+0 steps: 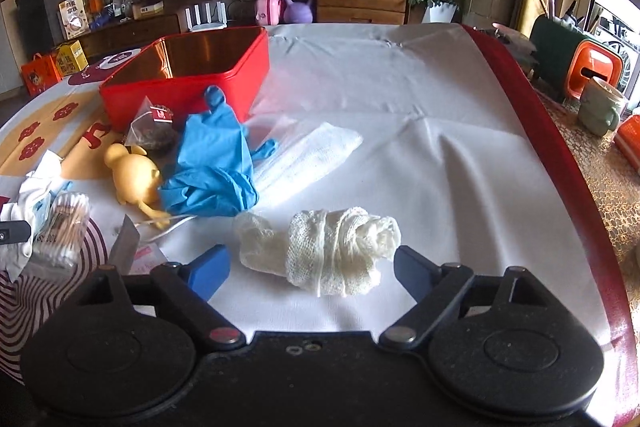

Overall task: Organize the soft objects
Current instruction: 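Grasp the white cloth with the left gripper while the right gripper grasps the white knitted glove, then carry the white cloth with the left gripper while the right gripper carries the knitted glove into the red tin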

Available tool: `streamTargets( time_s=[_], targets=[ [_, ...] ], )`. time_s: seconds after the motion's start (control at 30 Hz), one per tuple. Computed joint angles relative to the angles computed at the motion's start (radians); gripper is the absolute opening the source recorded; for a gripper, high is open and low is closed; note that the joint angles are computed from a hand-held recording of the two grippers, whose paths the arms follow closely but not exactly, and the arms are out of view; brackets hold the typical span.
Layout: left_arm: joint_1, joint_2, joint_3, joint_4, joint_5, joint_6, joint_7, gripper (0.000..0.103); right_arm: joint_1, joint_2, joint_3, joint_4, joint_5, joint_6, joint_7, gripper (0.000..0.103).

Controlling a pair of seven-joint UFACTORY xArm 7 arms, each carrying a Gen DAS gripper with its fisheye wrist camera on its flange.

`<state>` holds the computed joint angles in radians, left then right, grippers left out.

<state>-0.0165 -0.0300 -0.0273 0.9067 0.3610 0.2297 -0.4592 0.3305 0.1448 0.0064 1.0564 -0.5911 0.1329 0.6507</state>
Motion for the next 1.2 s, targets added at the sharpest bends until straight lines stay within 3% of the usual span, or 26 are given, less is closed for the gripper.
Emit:
streamTargets(
  time_s=[0.07, 0.23, 0.37, 0.53, 0.67, 0.77, 0.97, 1.2],
  targets=[
    [-0.001, 0.008, 0.002, 0.007, -0.011, 0.01, 0.008, 0.071, -0.004, 0.01, 0.006, 0.008, 0.019, 0.005, -0.015, 0.084],
    [-0.006, 0.015, 0.009, 0.009, -0.123, 0.007, 0.082, 0.059, -0.014, 0.024, 0.017, 0.018, 0.082, 0.016, -0.064, 0.075],
    [-0.005, 0.017, 0.011, 0.012, -0.127, 0.012, 0.082, 0.035, -0.006, 0.029, 0.008, 0.018, 0.1, 0.015, -0.074, 0.062],
    [-0.003, 0.013, 0.012, 0.008, -0.127, 0.0, 0.082, 0.019, -0.005, 0.03, 0.002, 0.016, 0.109, 0.01, -0.074, 0.041],
    [-0.003, 0.0, 0.015, -0.004, -0.209, -0.017, 0.13, 0.014, 0.01, 0.022, -0.019, 0.005, 0.08, -0.005, -0.045, 0.03],
    [0.009, -0.007, 0.013, -0.006, -0.162, -0.024, 0.086, 0.011, 0.009, 0.012, -0.022, -0.004, 0.064, -0.02, -0.03, 0.026],
    [0.021, -0.03, 0.013, -0.008, -0.172, -0.033, 0.077, 0.01, -0.009, -0.029, -0.001, -0.025, 0.071, -0.04, -0.048, 0.026],
    [0.011, -0.072, 0.022, 0.002, -0.265, -0.028, 0.172, 0.01, -0.05, -0.08, 0.051, -0.036, 0.149, -0.047, -0.148, 0.026]
  ],
)
